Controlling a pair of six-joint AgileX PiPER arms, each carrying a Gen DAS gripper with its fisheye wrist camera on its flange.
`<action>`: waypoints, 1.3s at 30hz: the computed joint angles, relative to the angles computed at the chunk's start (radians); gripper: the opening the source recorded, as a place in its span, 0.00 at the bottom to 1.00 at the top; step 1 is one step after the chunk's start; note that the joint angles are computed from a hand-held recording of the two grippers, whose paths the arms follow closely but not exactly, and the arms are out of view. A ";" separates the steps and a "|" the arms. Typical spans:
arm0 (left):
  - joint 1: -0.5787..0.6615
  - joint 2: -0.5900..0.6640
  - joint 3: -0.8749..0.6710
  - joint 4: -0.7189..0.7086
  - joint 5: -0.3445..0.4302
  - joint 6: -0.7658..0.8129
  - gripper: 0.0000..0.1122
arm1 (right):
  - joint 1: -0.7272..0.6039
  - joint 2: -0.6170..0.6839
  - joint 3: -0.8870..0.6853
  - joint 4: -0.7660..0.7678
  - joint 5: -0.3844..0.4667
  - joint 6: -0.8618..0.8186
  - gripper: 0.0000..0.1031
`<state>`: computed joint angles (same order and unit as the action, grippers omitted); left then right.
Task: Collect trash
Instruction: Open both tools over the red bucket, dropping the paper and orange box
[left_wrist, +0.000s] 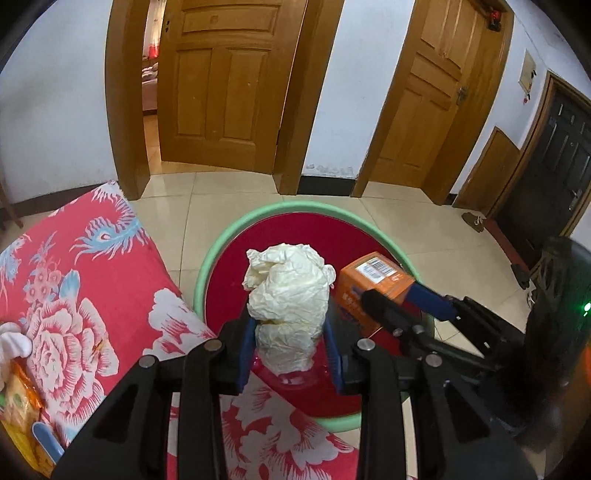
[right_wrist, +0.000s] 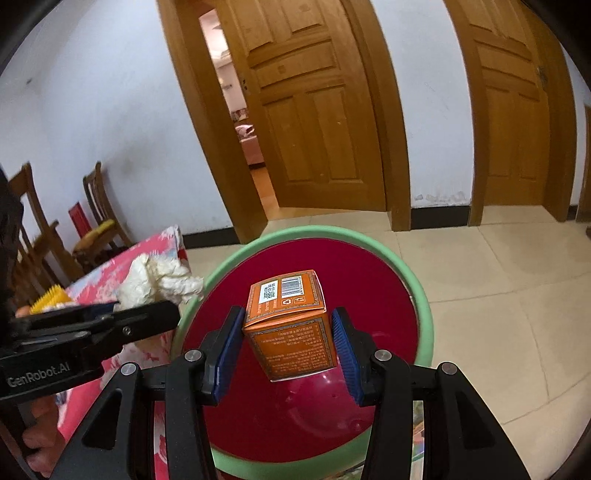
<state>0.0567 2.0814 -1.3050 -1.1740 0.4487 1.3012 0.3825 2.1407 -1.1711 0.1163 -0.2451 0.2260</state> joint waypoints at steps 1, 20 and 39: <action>0.000 -0.001 0.001 0.001 0.000 -0.001 0.30 | 0.007 0.007 -0.016 0.052 0.013 -0.057 0.48; 0.002 0.012 -0.026 0.072 0.021 -0.084 0.54 | 0.045 0.021 -0.062 0.444 0.062 -0.442 0.49; 0.002 0.012 -0.024 0.064 0.010 -0.065 0.78 | 0.045 0.008 -0.039 0.728 0.054 -0.715 0.78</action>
<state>0.0588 2.0932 -1.3295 -1.1097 0.4588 1.2364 0.4270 2.1488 -1.2101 0.8446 -0.1916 -0.4886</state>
